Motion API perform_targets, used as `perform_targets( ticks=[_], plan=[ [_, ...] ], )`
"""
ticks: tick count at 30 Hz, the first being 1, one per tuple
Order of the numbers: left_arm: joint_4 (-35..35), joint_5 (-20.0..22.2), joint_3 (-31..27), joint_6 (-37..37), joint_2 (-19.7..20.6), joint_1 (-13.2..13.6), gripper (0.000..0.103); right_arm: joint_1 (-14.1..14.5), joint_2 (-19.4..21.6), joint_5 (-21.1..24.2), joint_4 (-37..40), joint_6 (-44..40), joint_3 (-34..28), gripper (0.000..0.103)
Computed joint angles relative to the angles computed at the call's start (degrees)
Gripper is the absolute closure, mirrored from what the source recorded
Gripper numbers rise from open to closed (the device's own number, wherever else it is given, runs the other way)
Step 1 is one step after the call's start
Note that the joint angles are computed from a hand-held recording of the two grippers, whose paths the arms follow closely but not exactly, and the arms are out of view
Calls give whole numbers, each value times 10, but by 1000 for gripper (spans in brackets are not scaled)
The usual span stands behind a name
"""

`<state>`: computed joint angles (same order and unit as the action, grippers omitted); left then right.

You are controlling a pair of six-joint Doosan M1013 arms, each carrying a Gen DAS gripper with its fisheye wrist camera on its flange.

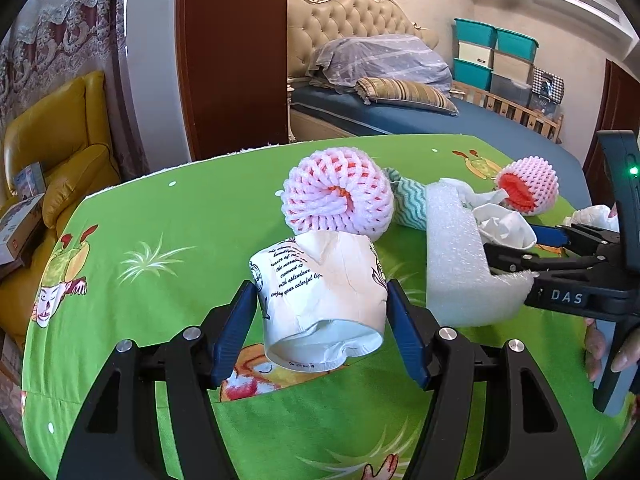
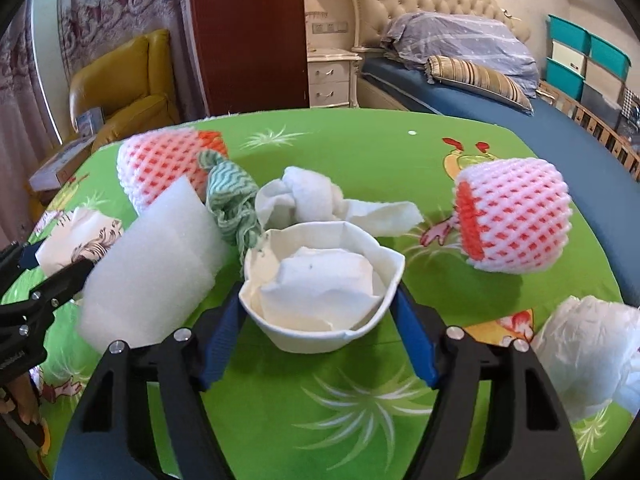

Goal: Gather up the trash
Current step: 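Grasp the printed paper cup with the left tool while the right tool grasps the white bowl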

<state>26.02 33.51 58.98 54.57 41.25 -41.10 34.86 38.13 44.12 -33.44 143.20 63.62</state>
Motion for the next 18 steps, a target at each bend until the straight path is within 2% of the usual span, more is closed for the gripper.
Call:
perform_targets(
  ticks=[6, 10, 18],
  plan=[
    [1, -3, 2, 2, 0, 0, 41, 14, -25, -10, -39, 40, 41, 35],
    [5, -5, 2, 0, -1, -1, 41, 23, -47, -34, -55, 82, 80, 35],
    [23, -18, 10, -13, -5, -3, 41, 39, -75, -34, -136, 181, 128, 35]
  ],
)
